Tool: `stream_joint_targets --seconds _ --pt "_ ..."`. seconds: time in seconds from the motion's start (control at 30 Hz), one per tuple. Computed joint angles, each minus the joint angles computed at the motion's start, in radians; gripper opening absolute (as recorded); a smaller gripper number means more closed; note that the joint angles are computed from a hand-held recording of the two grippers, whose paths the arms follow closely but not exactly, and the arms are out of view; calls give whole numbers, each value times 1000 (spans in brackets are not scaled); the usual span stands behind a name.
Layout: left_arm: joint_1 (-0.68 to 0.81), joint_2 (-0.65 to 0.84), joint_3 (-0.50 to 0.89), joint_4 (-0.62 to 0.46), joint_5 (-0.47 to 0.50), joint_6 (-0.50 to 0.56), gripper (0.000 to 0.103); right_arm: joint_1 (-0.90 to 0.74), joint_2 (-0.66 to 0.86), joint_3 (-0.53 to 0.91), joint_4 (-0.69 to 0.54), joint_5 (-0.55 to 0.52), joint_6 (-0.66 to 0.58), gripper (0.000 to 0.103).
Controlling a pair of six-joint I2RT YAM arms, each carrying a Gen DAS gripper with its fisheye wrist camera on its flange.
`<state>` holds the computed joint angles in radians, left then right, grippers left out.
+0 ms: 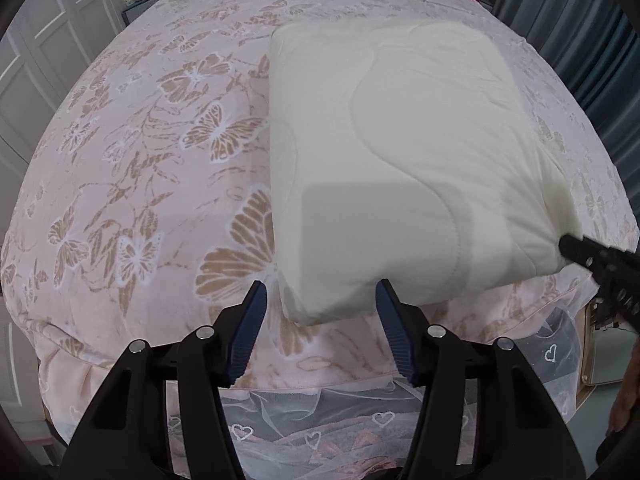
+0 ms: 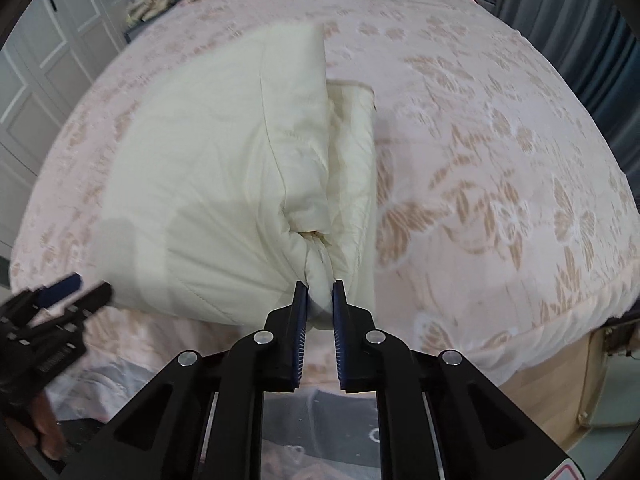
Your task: Fold large clothes
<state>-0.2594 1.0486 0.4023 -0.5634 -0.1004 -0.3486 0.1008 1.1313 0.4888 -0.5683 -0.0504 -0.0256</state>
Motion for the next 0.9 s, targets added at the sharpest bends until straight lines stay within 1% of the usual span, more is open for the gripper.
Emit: stream_joint_targets --seconds 0.2,0.4,0.5,0.6,0.73,0.9 --pt "-53 98 1 59 -26 -30 55 2 122 -65 131 28 22 9" --pt "-80 211 -5 134 -41 -39 55 16 267 -84 252 44 38 9" --pt "-100 254 -8 166 -63 -45 55 28 315 -81 286 45 49 9" --pt "-96 295 -2 189 -63 -42 56 34 357 -71 309 44 51 9" --pt "-78 340 5 215 -47 -40 57 36 412 -58 339 39 51 9" --pt "-46 400 8 262 -16 -26 60 15 488 -38 375 5 39 9"
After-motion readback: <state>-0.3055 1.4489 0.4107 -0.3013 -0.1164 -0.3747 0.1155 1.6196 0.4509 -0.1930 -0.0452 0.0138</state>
